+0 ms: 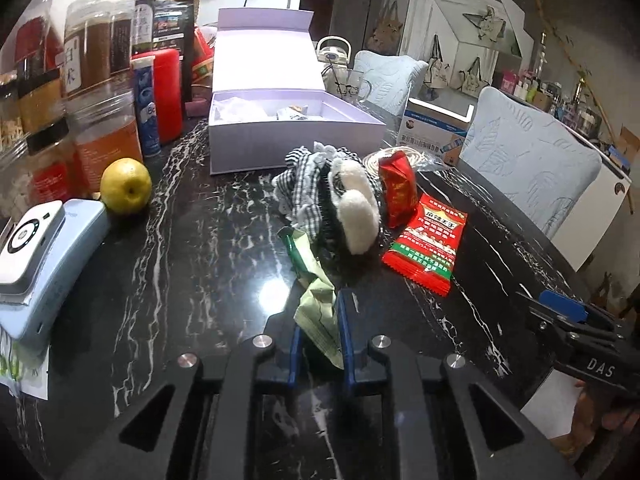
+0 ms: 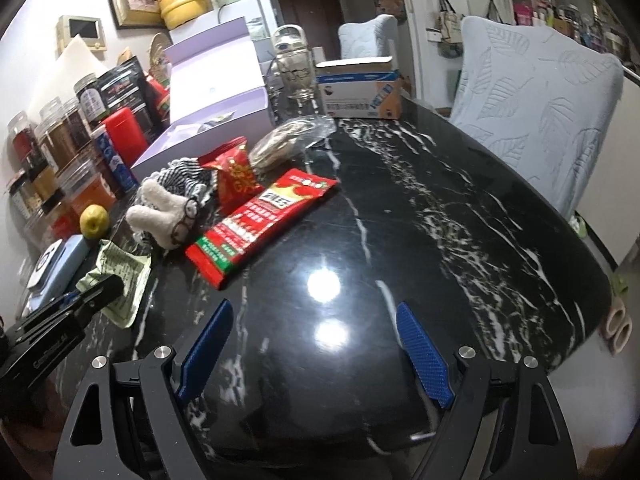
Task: Organize soft objects
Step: 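Grasp the pale green packet with the left gripper while the right gripper grasps the long red packet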
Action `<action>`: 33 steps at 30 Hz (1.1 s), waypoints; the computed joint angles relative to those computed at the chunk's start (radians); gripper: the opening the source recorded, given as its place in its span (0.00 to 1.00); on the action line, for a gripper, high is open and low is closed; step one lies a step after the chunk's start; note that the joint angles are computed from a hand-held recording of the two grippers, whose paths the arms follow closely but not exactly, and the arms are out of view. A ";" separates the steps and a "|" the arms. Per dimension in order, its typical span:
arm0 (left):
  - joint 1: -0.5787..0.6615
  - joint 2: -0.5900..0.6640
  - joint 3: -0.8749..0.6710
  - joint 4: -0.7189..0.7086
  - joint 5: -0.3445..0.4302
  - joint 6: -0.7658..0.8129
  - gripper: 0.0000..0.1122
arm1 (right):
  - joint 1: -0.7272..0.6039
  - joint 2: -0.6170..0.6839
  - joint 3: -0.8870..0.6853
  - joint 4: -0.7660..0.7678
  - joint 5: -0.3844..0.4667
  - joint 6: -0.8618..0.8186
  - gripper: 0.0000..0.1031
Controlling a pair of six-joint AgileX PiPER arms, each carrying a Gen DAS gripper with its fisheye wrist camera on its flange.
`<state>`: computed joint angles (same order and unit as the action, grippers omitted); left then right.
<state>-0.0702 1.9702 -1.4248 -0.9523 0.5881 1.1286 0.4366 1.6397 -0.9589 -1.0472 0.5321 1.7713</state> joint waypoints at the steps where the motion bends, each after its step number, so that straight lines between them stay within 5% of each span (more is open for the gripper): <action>1: 0.003 0.002 -0.002 -0.005 0.002 0.005 0.13 | 0.000 0.006 -0.009 0.001 -0.003 -0.009 0.82; 11: 0.040 -0.017 0.017 -0.063 -0.005 0.051 0.12 | -0.034 0.105 -0.147 0.075 -0.035 -0.180 0.82; 16: 0.045 -0.015 0.016 -0.061 -0.020 0.057 0.12 | -0.089 0.198 -0.290 0.243 -0.023 -0.377 0.82; 21: 0.047 -0.001 0.001 -0.038 -0.020 0.030 0.12 | -0.114 0.325 -0.509 0.417 0.136 -0.606 0.84; 31: 0.032 0.007 0.000 -0.022 -0.031 0.016 0.12 | -0.122 0.487 -0.753 0.454 0.294 -0.701 1.00; 33: 0.031 0.009 0.000 -0.018 -0.032 0.015 0.12 | -0.118 0.482 -0.742 0.462 0.271 -0.739 1.00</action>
<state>-0.0389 1.9794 -1.4246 -0.9702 0.5565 1.1437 0.3190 2.1220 -1.7011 -0.5855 0.8030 1.0320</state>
